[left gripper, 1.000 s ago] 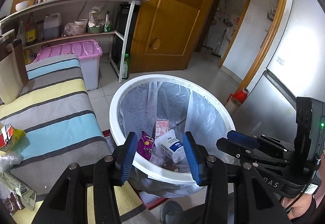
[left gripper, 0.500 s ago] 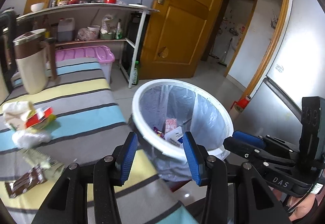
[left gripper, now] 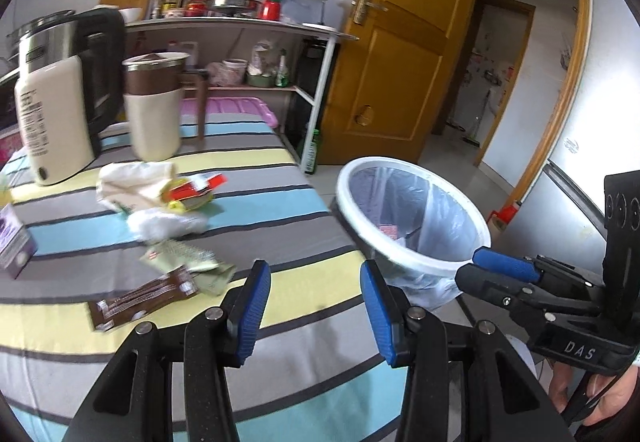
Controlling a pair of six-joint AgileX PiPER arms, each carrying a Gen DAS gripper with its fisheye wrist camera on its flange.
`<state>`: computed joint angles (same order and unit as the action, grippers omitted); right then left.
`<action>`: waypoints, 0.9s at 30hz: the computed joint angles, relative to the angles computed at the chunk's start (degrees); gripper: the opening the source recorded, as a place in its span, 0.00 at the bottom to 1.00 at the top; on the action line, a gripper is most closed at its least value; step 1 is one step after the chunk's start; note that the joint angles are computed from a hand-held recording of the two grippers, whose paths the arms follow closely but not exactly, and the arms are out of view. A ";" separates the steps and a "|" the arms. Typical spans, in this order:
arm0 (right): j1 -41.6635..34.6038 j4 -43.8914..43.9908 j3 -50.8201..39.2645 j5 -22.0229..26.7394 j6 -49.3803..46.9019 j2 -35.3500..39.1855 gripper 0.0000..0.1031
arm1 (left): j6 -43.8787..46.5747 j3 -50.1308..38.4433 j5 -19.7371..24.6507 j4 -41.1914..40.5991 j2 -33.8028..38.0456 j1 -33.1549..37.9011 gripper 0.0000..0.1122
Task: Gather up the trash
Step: 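Move both grippers back toward the remaining items on the table, then grasp the second chocolate bar with the left gripper while the right gripper grasps the green snack wrapper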
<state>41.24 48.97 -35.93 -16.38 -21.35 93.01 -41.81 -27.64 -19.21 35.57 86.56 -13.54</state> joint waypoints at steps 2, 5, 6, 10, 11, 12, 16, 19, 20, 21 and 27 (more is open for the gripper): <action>0.93 0.74 -0.74 0.24 -0.58 0.41 0.44 | -0.96 1.13 -0.32 1.71 -1.00 2.06 0.42; 2.13 3.36 -2.44 0.76 -3.31 1.34 0.44 | -0.86 3.00 -1.28 2.54 -2.19 4.84 0.42; 2.52 3.85 -3.06 0.96 -3.89 1.79 0.44 | -1.55 3.57 -1.59 3.76 -2.66 6.16 0.42; 3.83 7.12 -5.85 1.93 -7.71 3.74 0.44 | -1.69 5.13 -2.33 5.47 -3.92 9.93 0.42; 3.95 7.56 -6.34 2.15 -8.35 4.10 0.44 | -1.98 5.39 -2.53 6.34 -4.16 11.21 0.42; 4.07 7.44 -7.09 2.60 -8.50 4.69 0.44 | -2.62 5.43 -2.57 7.60 -4.35 12.52 0.42; 4.66 8.44 -9.15 3.42 -10.30 6.27 0.44 | -3.41 5.49 -3.36 10.15 -3.93 16.70 0.42; 4.62 8.15 -10.82 4.38 -10.77 7.46 0.43 | -3.62 5.15 -3.99 11.73 -3.11 19.62 0.42; 4.62 7.93 -11.48 4.71 -10.81 7.98 0.44 | -3.79 4.83 -4.13 12.46 -2.67 20.43 0.42; 4.52 7.77 -12.01 5.06 -10.91 8.37 0.44 | -3.76 4.55 -4.21 12.86 -2.21 20.89 0.42; 3.86 7.25 -15.19 6.97 -11.37 11.03 0.43 | -3.25 1.37 -4.02 16.26 2.07 23.06 0.42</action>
